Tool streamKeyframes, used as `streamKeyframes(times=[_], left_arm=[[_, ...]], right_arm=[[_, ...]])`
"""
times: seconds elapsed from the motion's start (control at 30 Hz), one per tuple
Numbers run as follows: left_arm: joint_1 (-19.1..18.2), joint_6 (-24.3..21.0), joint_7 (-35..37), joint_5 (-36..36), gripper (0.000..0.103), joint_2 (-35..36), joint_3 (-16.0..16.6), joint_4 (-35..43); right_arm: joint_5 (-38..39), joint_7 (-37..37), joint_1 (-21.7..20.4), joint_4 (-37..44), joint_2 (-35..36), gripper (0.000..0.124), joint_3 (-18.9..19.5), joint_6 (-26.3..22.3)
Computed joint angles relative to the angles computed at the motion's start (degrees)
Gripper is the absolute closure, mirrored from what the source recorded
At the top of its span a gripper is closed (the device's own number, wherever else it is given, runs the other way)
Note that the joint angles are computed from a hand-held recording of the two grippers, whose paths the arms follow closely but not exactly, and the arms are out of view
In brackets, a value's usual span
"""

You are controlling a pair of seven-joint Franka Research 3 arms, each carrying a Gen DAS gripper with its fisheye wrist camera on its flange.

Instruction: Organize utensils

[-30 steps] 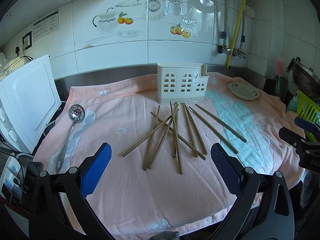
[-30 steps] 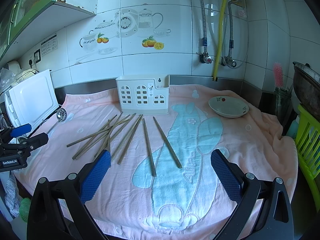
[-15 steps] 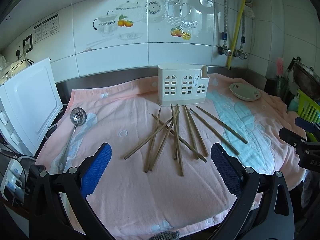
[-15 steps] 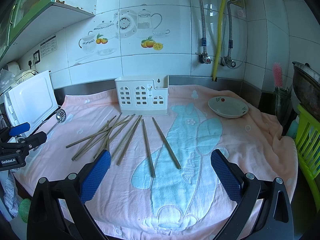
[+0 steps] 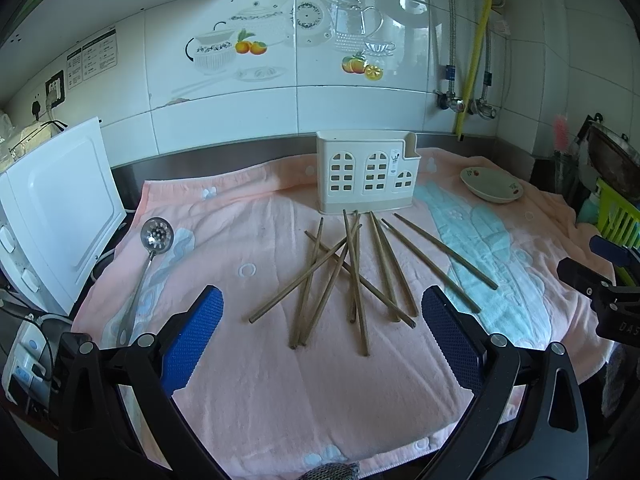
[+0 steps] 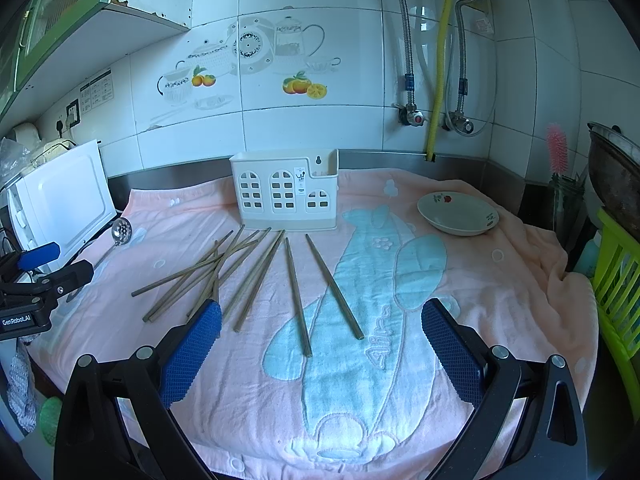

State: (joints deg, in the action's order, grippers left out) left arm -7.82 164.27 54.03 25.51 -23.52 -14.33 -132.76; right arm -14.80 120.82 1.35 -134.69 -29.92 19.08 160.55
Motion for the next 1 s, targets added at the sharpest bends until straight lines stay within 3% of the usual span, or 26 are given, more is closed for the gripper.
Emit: streamKeyframes(times=[1.0], left_arm=[[1.77,1.02,-0.54,1.22,0.005,2.42,0.58,1.73]], right_arm=[[-1.29,-0.03,0.37,1.13,3.57,0.027,-0.88,1.39]])
